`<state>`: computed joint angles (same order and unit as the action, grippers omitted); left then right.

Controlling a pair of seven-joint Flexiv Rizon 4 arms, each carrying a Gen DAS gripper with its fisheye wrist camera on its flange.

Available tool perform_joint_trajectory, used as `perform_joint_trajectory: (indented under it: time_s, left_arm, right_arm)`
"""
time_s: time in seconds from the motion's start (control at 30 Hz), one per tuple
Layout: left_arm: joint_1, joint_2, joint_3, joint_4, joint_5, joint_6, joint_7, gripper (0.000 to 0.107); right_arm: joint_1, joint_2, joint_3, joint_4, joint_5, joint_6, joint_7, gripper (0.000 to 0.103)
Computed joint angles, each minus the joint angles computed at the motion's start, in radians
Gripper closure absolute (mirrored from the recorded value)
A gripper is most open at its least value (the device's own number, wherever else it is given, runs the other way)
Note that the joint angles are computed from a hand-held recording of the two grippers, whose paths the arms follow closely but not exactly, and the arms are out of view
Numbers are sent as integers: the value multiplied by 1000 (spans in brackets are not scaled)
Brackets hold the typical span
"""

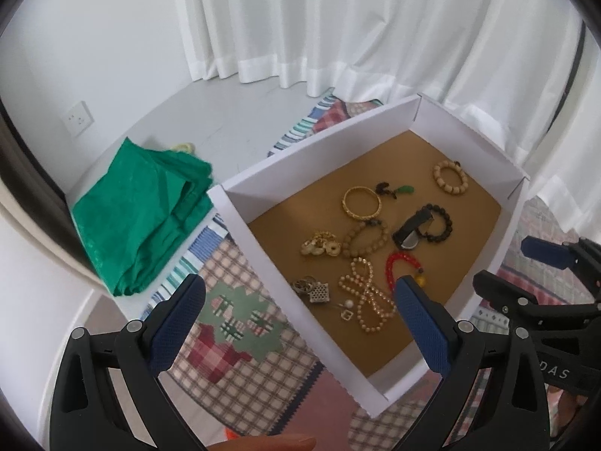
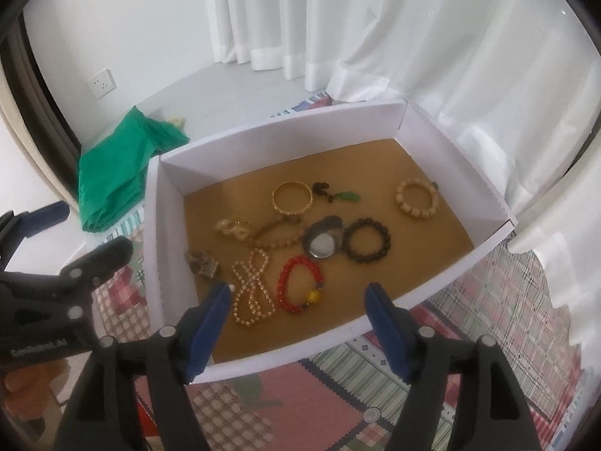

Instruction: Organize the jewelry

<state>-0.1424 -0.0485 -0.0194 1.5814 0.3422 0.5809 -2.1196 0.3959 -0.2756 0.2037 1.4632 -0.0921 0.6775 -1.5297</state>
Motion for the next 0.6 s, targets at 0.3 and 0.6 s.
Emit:
perform_joint_trajectory:
  time_s: [0.3,0.6]
  left_arm:
    - [2,-1,-1,-21,-5,-26,-11,6]
    - [0,-7,-1,-23,-18,-25,-8,6]
  right_arm:
    - [0,-2,3,-22,21,-33,-3,28]
    - [1,-1,-4,-16,9,-32,4,28]
